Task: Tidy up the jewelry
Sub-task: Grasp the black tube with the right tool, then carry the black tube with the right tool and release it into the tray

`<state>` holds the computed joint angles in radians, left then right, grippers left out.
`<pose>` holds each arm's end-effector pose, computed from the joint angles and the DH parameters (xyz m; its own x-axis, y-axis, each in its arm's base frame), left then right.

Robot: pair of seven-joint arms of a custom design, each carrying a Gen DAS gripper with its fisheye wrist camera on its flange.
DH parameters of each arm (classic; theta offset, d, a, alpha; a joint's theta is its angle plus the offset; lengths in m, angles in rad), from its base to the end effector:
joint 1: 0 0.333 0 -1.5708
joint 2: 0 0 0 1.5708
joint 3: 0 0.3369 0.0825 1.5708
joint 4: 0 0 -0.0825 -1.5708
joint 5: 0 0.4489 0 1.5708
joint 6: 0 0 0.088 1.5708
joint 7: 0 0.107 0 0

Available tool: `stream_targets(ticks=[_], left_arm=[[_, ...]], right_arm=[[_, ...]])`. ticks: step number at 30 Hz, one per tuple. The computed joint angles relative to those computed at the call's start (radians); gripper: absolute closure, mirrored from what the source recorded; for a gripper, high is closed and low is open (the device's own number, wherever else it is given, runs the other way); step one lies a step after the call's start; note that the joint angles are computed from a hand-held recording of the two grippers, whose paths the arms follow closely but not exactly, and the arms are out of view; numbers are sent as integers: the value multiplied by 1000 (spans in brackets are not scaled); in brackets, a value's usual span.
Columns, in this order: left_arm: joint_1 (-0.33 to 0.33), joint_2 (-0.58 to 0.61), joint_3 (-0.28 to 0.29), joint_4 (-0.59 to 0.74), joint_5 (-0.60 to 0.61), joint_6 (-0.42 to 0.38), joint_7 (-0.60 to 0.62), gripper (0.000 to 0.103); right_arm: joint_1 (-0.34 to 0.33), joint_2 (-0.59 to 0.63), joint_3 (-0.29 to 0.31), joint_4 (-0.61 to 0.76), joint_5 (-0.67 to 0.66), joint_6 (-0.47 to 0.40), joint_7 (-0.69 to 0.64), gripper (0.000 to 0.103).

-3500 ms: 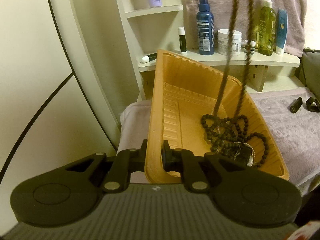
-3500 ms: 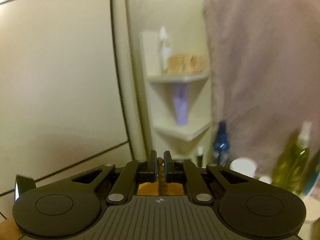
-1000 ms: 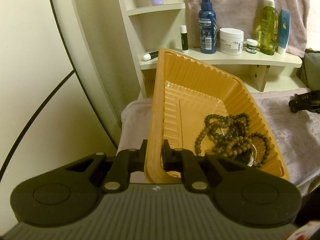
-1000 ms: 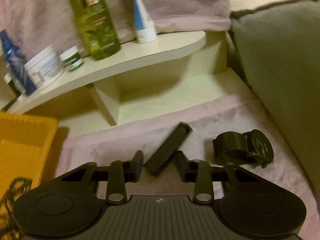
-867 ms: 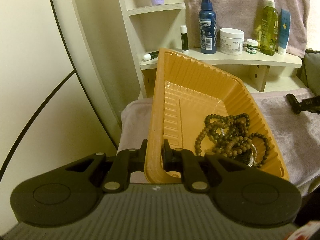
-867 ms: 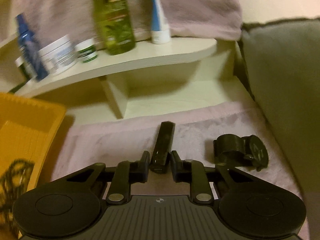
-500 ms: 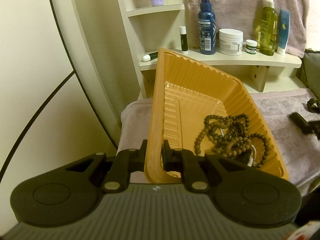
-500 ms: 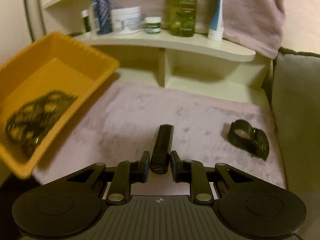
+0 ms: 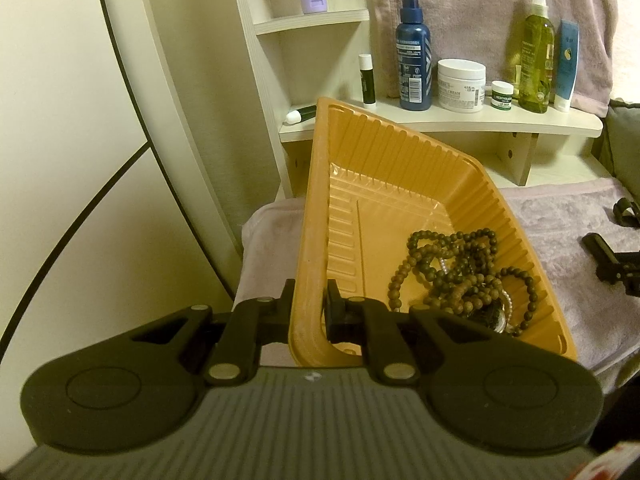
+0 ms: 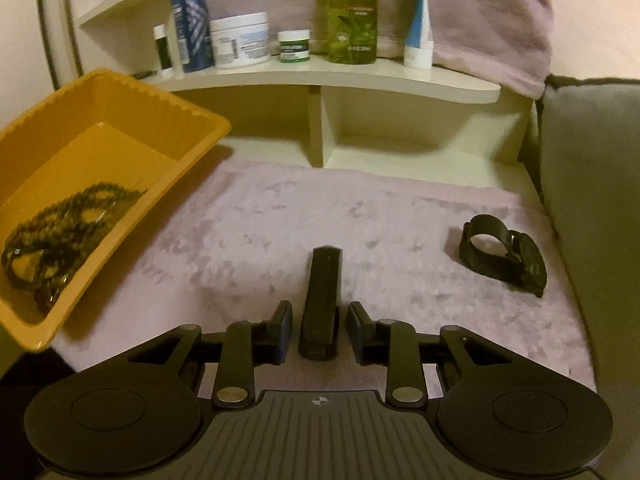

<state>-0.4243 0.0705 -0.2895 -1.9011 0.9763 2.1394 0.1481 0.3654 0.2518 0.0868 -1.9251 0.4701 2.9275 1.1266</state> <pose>0.5268 -0.4045 0.4918 0.2880 -0.9458 -0.1501 -0.6690 -0.0865 -0.7382 0.6556 0.2822 0.4269 0.4814 -0.8705 -0.1019 -0.6587 -0.2826 -0.6973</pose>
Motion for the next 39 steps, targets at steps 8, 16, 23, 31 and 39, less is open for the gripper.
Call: stream_targets(ticks=[8,16,23,31,39], left_arm=[[-1,-1,0,-2,0,0,0,92],[0,-2,0,-2,0,0,3,92],[1,-3,0,-3,0,2,5,92],[1,-5,0,-6,2,8,2,92],[4,-10,-1,-11,1,16,6,92]], right_arm=[[20,17,-20,17,-27,14,75,72],[25,-16,-20,-15,-71,27,119,83],[-26,-41,60,6,104,2,-19,83],[-33,-40,111,83,324,-64,-223,83],[3,7,121,175,388,-145,-293,83]])
